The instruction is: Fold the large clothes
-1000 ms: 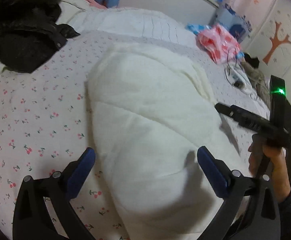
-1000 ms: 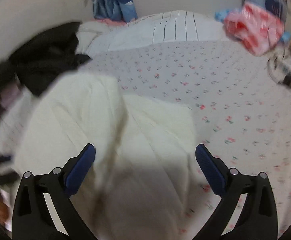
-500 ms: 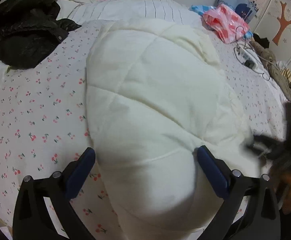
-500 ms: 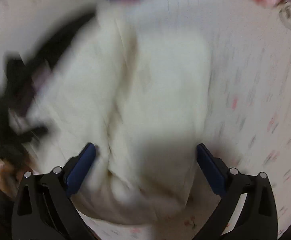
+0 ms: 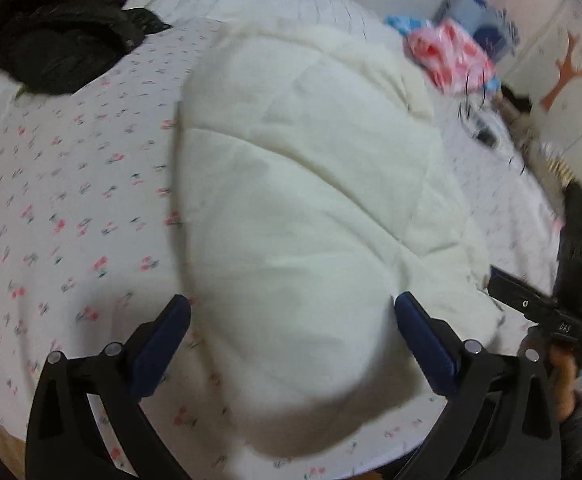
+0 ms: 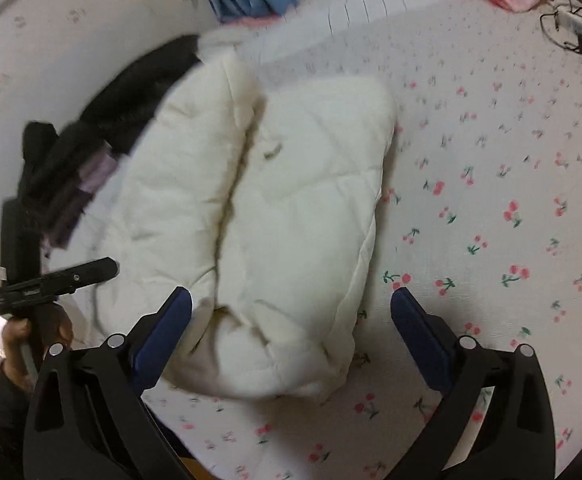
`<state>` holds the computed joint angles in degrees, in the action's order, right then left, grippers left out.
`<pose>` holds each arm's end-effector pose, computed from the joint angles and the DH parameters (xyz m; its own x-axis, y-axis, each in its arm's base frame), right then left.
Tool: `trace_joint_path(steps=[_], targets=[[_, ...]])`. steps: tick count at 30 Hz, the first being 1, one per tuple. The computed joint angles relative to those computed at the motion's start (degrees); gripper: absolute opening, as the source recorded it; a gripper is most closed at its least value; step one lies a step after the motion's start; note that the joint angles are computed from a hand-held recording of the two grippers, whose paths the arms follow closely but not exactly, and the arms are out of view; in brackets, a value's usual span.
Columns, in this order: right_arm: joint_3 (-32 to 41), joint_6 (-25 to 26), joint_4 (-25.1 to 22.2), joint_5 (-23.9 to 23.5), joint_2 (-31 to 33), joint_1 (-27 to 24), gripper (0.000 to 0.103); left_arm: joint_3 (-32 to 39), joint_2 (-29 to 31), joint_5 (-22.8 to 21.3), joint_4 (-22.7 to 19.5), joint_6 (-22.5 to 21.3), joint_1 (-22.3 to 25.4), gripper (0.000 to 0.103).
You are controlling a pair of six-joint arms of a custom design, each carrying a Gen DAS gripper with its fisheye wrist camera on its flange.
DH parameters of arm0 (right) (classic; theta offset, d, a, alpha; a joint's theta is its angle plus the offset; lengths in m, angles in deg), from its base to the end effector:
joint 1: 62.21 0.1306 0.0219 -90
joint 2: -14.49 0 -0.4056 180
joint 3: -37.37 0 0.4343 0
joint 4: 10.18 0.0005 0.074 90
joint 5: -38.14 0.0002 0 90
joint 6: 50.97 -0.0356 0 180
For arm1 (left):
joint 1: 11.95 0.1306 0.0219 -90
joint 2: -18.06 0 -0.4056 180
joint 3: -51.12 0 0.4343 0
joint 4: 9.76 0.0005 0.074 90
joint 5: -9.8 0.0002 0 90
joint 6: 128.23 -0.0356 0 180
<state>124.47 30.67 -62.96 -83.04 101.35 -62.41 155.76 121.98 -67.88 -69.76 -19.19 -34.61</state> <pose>0.4974 0.0162 0.4544 -0.8307 0.1273 -0.5420 -0.1932 0.8471 0.4950 0.5590 -0.2421 0.4361 -0.9055 0.0327 -0.4231 0.1921 0.9206 -0.3400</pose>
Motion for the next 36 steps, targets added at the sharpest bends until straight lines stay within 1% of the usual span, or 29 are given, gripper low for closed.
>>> trace_joint_path(steps=[2,3,4,5,6,7,8,9,10,12,13,14,16,17,18,19,20,22,24,25,26,27,28,29,31,33,34,35,36], targets=[[0.04,0.69,0.53,-0.32,-0.53,0.00,0.096,-3.96,-3.49,5.09,3.27,4.14,1.95,0.098],[-0.19,1.11,0.06,0.17,-0.75,0.37,0.096,-5.65,-4.89,6.74,4.24,5.10,2.37,0.098],[0.43,1.60,-1.41,0.89,-0.12,0.84,0.096,-7.20,-6.22,8.79,5.40,5.81,2.67,0.098],[0.92,1.78,-2.96,2.45,0.71,1.45,0.096,-9.75,-8.29,11.39,7.79,6.63,2.76,0.098],[1.40,1.66,-4.98,3.13,1.90,1.92,0.096,-10.50,-9.00,11.73,9.00,7.16,2.26,0.098],[0.73,1.85,-5.64,2.38,2.15,1.57,0.096,-11.86,-9.94,11.51,10.74,7.46,1.88,0.098],[0.08,1.81,-5.22,2.56,2.54,1.59,0.096,-13.04,-10.41,10.96,12.60,7.93,1.43,0.098],[-0.10,1.88,-4.81,2.88,2.82,1.72,0.096,-13.30,-9.74,10.33,12.81,8.69,1.01,0.098],[-0.47,1.72,-4.50,2.91,2.74,1.68,0.096,-12.89,-8.44,9.23,11.49,8.52,0.50,0.098],[-0.57,1.87,-4.35,4.23,2.62,2.00,0.096,-10.76,-4.42,4.24,5.77,5.55,-0.71,0.098],[-0.13,2.93,-5.26,6.23,2.57,2.63,0.096,-10.74,-3.04,4.47,4.74,5.38,-0.77,0.098],[0.06,3.99,-6.27,7.34,2.37,3.06,0.096,-10.74,-2.45,5.28,4.35,6.57,-0.55,0.098],[1.18,4.51,-7.57,7.80,2.32,3.36,0.096,-9.56,-3.22,5.24,2.60,5.10,-0.82,0.096],[0.81,4.42,-6.99,6.72,1.40,2.72,0.096,-9.54,-3.80,4.94,2.77,4.37,-0.87,0.096],[0.16,4.12,-5.38,5.06,0.22,1.98,0.096,-10.19,-5.46,4.19,4.30,3.42,-0.72,0.096],[-0.42,3.32,-3.35,3.76,-1.03,1.01,0.096,-11.11,-7.05,3.99,6.46,3.39,-0.25,0.096],[-0.49,2.14,-2.37,3.84,-1.46,0.25,0.096,-11.37,-8.07,4.10,8.03,4.14,0.79,0.096],[1.34,-0.75,-2.94,3.19,0.32,-1.59,0.096,-10.40,-7.37,5.33,8.53,5.86,2.65,0.096],[2.78,-2.73,-3.66,2.60,2.45,-2.39,0.096,-7.52,-4.17,7.18,7.79,6.97,4.55,0.096],[4.33,-3.73,-4.79,0.61,4.75,-3.11,0.096,-6.62,-3.07,7.77,7.49,7.10,4.81,0.096],[5.13,-3.85,-5.78,-0.50,6.04,-3.73,0.096,-5.61,-1.53,9.00,7.24,7.27,5.37,0.096],[6.44,-4.91,-6.61,-1.58,8.09,-3.90,0.096,-4.42,0.74,12.43,7.79,8.60,6.20,0.097],[6.87,-4.87,-6.67,-2.73,8.95,-4.62,0.096,-3.73,1.94,15.15,8.38,9.36,6.96,0.097],[7.63,-5.53,-5.99,-3.62,10.02,-4.46,0.096,-3.29,3.42,19.10,10.11,11.13,7.67,0.097],[9.44,-7.22,-4.40,-6.82,12.23,-4.41,0.096,-1.99,5.30,21.93,11.35,12.13,8.23,0.097],[10.25,-10.55,-1.74,-10.36,13.92,-4.67,0.096,-3.28,4.80,23.90,16.16,14.83,8.90,0.097],[10.59,-11.18,-1.13,-11.34,14.71,-4.48,0.096,-4.68,4.23,25.85,19.79,17.05,9.39,0.097],[11.16,-10.57,-1.37,-13.33,15.65,-4.36,0.096,-4.98,4.43,27.90,21.12,17.74,9.76,0.097],[12.30,-8.91,-2.49,-16.76,16.96,-4.13,0.096,-4.25,5.15,27.51,19.57,16.45,9.61,0.098]])
